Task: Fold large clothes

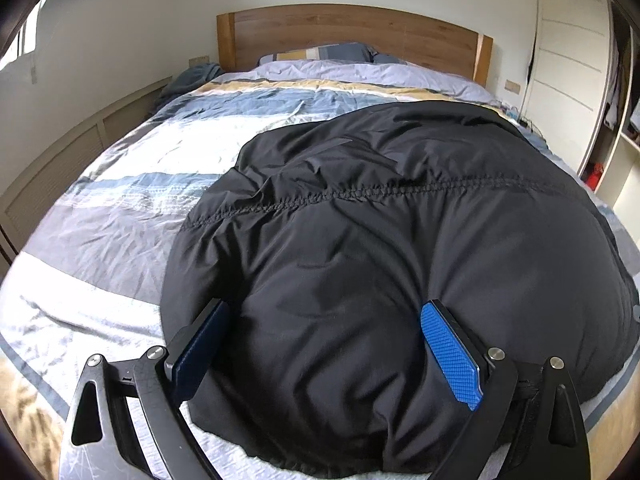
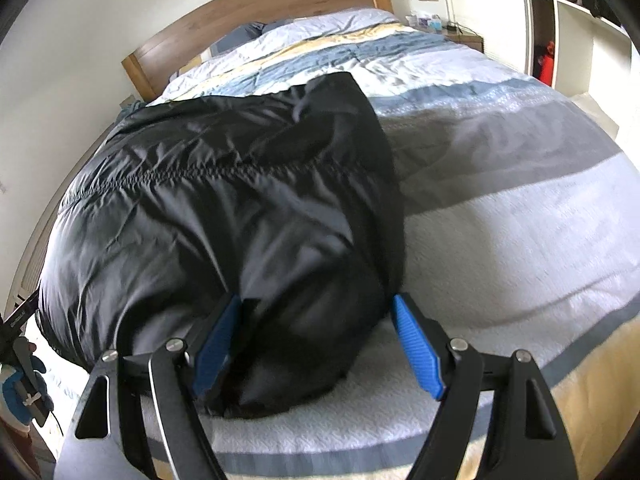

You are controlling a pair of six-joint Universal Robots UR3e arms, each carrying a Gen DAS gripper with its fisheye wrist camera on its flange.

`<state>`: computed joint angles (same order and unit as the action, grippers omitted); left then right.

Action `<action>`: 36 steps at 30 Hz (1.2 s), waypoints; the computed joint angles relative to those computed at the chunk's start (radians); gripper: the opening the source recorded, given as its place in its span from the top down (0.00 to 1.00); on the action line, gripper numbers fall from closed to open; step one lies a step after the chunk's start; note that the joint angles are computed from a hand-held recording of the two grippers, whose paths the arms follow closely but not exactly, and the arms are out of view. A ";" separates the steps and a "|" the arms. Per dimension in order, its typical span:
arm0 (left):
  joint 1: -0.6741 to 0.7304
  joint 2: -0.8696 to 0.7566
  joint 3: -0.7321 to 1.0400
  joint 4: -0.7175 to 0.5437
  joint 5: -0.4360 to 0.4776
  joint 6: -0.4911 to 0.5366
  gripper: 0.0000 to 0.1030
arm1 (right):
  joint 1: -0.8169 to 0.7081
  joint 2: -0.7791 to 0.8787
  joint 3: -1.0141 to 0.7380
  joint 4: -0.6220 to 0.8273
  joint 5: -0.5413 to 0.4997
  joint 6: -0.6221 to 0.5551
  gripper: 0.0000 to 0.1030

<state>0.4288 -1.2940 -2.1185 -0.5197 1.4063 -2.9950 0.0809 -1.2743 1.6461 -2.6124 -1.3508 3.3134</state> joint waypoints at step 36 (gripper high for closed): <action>0.459 -0.416 0.301 -0.545 -0.604 0.278 0.01 | -0.221 0.375 -0.177 -0.072 0.518 0.227 0.04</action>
<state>0.8877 -1.7096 -1.8179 -1.0652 0.8022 -2.7169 -0.1405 -0.8991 1.4692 -2.6847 -0.8324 3.5403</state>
